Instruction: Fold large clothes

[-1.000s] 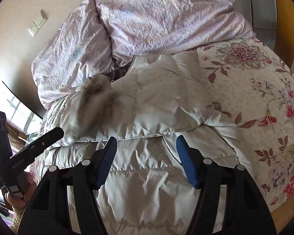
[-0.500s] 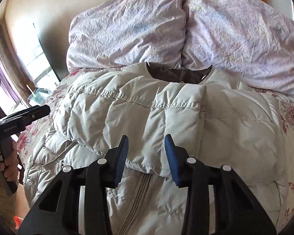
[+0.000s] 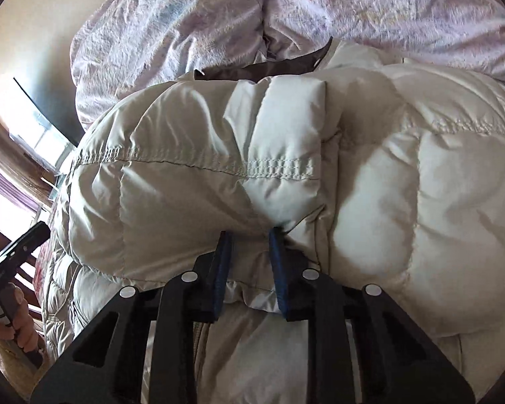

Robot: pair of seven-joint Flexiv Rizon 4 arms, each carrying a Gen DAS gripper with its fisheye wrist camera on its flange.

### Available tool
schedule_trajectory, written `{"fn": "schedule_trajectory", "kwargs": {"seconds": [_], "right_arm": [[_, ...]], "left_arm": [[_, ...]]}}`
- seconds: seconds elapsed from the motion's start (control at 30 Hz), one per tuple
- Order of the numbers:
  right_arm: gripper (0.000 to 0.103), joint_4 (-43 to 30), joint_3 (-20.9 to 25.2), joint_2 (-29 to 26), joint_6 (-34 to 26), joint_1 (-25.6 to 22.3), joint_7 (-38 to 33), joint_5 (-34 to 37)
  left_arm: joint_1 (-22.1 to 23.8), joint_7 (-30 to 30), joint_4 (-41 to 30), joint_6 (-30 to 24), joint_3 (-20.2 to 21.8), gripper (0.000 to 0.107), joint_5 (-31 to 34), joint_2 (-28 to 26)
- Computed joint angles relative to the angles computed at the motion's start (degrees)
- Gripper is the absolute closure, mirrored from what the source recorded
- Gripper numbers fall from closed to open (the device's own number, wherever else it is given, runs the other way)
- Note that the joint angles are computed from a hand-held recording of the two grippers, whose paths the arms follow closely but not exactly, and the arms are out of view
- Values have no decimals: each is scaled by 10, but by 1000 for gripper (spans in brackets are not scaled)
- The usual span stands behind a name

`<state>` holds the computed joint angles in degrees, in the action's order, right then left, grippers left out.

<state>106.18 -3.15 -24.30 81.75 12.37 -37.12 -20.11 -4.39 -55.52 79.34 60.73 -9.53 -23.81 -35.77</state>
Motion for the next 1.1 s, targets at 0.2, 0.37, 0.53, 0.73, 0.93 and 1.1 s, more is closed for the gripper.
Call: {"fn": "schedule_trajectory", "kwargs": {"seconds": [0.2,0.37,0.53,0.73,0.93,1.1], "right_arm": [[103,-26,152,-30,46,-130,-95,144],[98,-46,289,-13,-14,-239,-198,252],[31,102,198,133,9,-175,-139,225],[29,294,124,308,4,-149,-9,131],[29,391,83,408,-32,-90,-34,224],[29,419,56,419,-6,-35,-77,317]], "left_arm": [[-1,-2,5,-6,3,24,5,2],[31,58,61,6,-20,24,-29,44],[76,147,128,8,-32,16,-98,93],[111,224,181,-78,-4,16,-176,132],[123,233,217,-162,35,17,-214,148],[130,220,235,-221,55,24,-225,151]]}}
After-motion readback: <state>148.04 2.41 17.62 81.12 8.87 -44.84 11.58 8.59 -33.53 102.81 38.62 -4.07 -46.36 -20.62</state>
